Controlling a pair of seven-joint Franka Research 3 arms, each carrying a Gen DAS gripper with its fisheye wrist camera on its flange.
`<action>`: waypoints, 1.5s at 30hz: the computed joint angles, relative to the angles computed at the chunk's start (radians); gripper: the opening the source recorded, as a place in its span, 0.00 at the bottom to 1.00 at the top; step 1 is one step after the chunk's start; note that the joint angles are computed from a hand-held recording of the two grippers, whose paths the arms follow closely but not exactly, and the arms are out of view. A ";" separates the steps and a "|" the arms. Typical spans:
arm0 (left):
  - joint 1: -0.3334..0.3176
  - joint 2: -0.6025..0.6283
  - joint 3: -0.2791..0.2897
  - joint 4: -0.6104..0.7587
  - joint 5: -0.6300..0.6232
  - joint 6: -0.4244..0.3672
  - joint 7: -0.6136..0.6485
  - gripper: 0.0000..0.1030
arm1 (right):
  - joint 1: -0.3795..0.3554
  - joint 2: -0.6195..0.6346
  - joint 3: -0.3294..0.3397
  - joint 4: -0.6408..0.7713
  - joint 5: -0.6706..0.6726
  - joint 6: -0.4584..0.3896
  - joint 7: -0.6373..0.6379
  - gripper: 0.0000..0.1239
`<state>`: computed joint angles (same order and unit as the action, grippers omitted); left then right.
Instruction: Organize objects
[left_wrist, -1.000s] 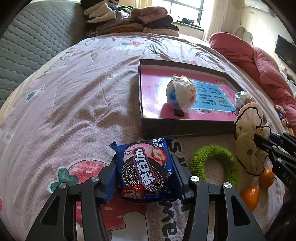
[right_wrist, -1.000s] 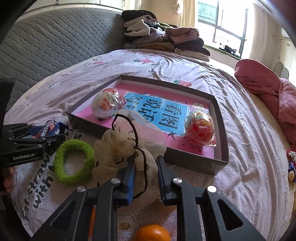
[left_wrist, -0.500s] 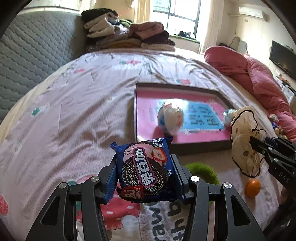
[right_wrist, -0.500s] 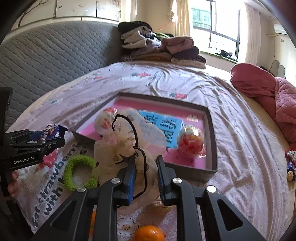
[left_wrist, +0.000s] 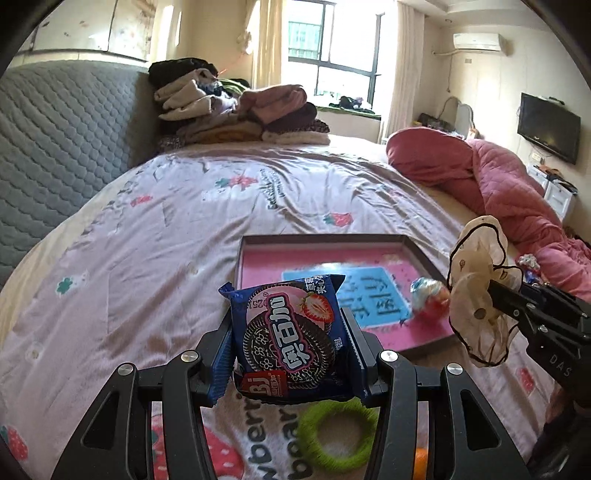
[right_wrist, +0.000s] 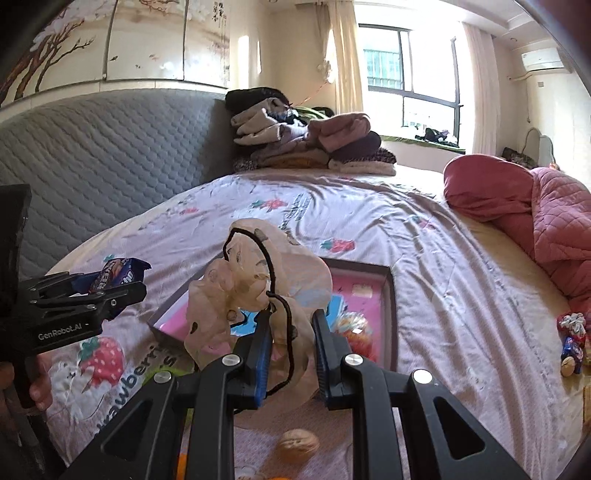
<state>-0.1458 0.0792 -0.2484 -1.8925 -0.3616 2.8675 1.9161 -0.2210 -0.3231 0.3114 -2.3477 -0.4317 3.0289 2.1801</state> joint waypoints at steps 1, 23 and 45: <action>-0.002 0.007 -0.001 0.013 0.002 -0.001 -0.003 0.52 | -0.011 0.004 0.005 0.007 -0.008 0.002 0.006 0.17; -0.038 0.231 -0.043 0.290 0.256 -0.070 -0.193 0.52 | -0.050 0.116 -0.052 0.160 -0.222 0.001 0.143 0.17; -0.074 0.367 -0.065 0.402 0.369 -0.207 -0.215 0.52 | 0.186 0.347 -0.300 0.314 -0.131 -0.074 0.061 0.17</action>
<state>-0.2199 0.4467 -0.3138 -1.4905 0.0076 2.6604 1.7013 -0.0346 0.0239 0.0114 -2.0335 -0.5623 2.9549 2.2409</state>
